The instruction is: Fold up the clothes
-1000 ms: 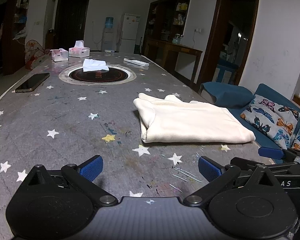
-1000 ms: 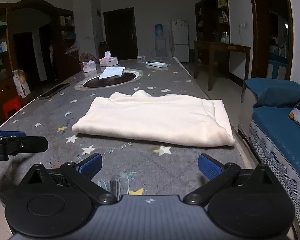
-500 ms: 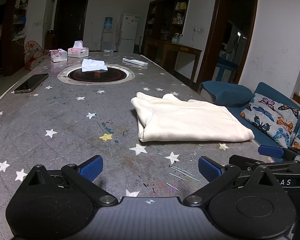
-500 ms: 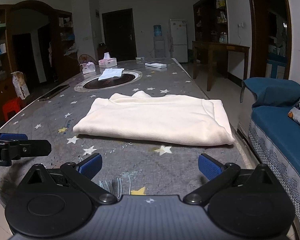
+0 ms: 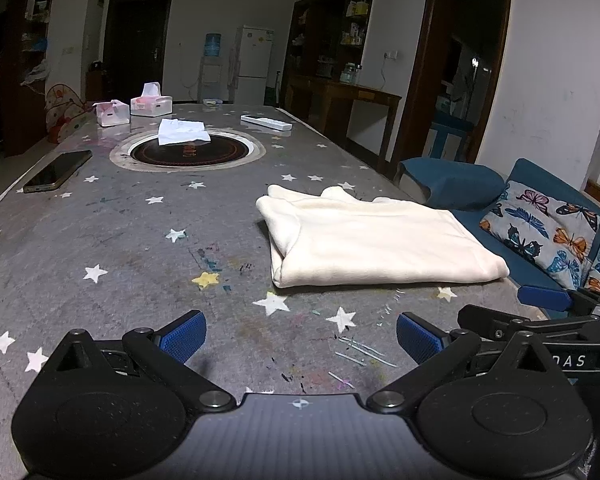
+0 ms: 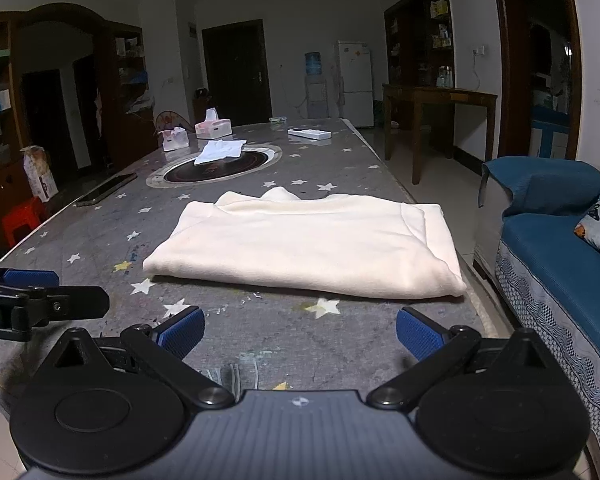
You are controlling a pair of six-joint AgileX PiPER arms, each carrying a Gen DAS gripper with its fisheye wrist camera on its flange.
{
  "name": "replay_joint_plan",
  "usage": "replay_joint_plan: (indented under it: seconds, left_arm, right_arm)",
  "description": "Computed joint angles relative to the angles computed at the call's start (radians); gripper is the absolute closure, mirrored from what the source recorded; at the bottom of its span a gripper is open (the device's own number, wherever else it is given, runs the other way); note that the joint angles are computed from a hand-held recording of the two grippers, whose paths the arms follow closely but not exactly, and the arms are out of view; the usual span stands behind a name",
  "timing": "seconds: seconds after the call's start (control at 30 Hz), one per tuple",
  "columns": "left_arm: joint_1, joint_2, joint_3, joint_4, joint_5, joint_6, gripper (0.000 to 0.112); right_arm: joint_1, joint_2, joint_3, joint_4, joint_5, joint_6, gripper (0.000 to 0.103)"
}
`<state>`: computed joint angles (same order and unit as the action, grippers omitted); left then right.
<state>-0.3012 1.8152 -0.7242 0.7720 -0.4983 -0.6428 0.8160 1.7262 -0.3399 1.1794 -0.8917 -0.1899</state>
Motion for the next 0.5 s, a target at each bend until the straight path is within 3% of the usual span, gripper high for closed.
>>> replay_joint_plan:
  seconds: [0.5]
  left_arm:
    - [-0.017, 0.024, -0.053, 0.015, 0.033, -0.023, 0.009]
  right_arm:
    - [-0.048, -0.001, -0.010, -0.064, 0.034, 0.019, 0.000]
